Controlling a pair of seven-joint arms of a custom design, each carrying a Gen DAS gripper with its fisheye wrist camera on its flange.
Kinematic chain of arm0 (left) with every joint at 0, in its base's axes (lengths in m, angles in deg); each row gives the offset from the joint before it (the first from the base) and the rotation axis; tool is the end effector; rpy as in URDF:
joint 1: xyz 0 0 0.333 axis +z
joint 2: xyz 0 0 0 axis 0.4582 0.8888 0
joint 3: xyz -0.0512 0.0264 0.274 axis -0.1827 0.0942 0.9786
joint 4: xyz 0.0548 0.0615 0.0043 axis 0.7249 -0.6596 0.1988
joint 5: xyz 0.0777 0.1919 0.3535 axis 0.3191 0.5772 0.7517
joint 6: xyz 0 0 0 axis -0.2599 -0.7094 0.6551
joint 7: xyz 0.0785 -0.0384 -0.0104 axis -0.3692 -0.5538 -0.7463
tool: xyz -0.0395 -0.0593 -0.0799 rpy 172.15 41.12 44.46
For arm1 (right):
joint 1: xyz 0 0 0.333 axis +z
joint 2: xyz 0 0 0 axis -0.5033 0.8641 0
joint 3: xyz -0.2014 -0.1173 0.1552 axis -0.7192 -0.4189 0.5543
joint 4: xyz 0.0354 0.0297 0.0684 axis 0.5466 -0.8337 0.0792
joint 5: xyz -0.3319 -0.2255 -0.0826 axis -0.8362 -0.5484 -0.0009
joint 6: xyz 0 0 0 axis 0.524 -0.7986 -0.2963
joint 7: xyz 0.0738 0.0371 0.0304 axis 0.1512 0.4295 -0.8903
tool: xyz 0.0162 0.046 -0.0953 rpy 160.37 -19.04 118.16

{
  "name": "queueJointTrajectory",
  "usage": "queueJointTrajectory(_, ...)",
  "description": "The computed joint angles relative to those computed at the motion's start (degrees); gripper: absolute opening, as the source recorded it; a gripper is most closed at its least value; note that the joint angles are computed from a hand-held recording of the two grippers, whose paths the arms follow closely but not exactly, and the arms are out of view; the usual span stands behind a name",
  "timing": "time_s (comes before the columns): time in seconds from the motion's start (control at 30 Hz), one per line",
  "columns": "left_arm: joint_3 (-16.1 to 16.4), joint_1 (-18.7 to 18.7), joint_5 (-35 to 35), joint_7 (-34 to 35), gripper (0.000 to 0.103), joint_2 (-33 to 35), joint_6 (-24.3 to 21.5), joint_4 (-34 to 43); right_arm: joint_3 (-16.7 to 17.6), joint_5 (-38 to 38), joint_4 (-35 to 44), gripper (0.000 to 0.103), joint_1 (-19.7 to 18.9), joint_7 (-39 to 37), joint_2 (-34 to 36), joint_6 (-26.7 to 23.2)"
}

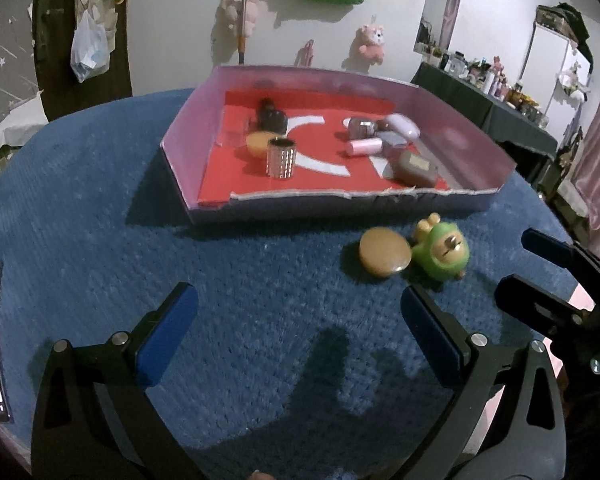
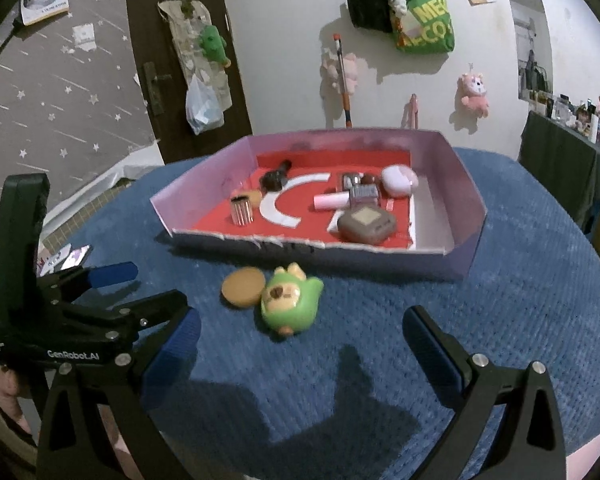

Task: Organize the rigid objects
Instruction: 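Withdraw both open tools from the box toward the green frog and tan ring, then grasp the green frog figure with the right tool while the left tool grasps the tan ring sponge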

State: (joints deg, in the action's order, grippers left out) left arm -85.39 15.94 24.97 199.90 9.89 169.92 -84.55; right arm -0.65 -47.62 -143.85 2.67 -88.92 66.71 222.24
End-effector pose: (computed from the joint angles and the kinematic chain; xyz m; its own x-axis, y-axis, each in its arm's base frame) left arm 0.5499 -0.1736 0.4146 -0.4466 -0.8874 0.1143 -0.6729 0.2490 -0.6965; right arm 0.4912 0.4135 0.4036 0.0131 -0.9893 -0.1452 -0.6018 0.1082 -0.7913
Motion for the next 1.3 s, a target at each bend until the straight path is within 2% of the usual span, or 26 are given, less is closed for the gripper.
queueJointTrajectory(0.27, -0.3, 1.1, 2.3, -2.7, 0.103, 2.3, -3.7, 2.0, -0.7, 6.0, 1.2, 0.103, -0.2, -4.4, 2.4, 0.4)
queueJointTrajectory(0.47, -1.3, 1.7, 5.1, -4.9, 0.103, 3.5, -4.0, 3.5, -1.6, 11.4, 2.0, 0.103, -0.3, -8.2, 3.6, 0.3)
queueJointTrajectory(0.57, -1.7, 1.7, 6.5, -5.9, 0.103, 4.3, -4.9, 4.6, -2.2, 12.1, 1.8, 0.103, -0.1, -8.5, 3.2, -0.1)
queueJointTrajectory(0.73, -2.5, 1.4, 9.9, -8.2, 0.103, 5.6, -4.8, 6.1, -2.4, 14.7, 0.7, 0.103, -1.2, -9.9, 2.2, 2.2)
queueJointTrajectory(0.83, -3.0, 1.3, 11.3, -9.5, 0.103, 6.5, -4.6, 7.1, -2.4, 14.9, 0.1, 0.103, -1.3, -10.1, 1.3, 1.4)
queueJointTrajectory(0.97, -3.0, 0.7, 17.1, -15.0, 0.103, 8.0, -2.3, 7.8, -2.0, 15.6, -0.9, 0.103, -1.9, -10.5, 0.5, 1.8)
queueJointTrajectory(1.23, -0.5, 0.3, 33.7, -31.0, 0.103, 8.2, 1.1, 6.8, -1.9, 15.8, -0.1, 0.103, -1.9, -10.6, 1.7, 2.2)
queueJointTrajectory(1.3, -1.0, 1.8, 32.7, -30.2, 0.103, 7.7, 1.2, 6.2, -2.1, 16.1, 0.6, 0.103, -1.8, -11.2, 2.5, 2.6)
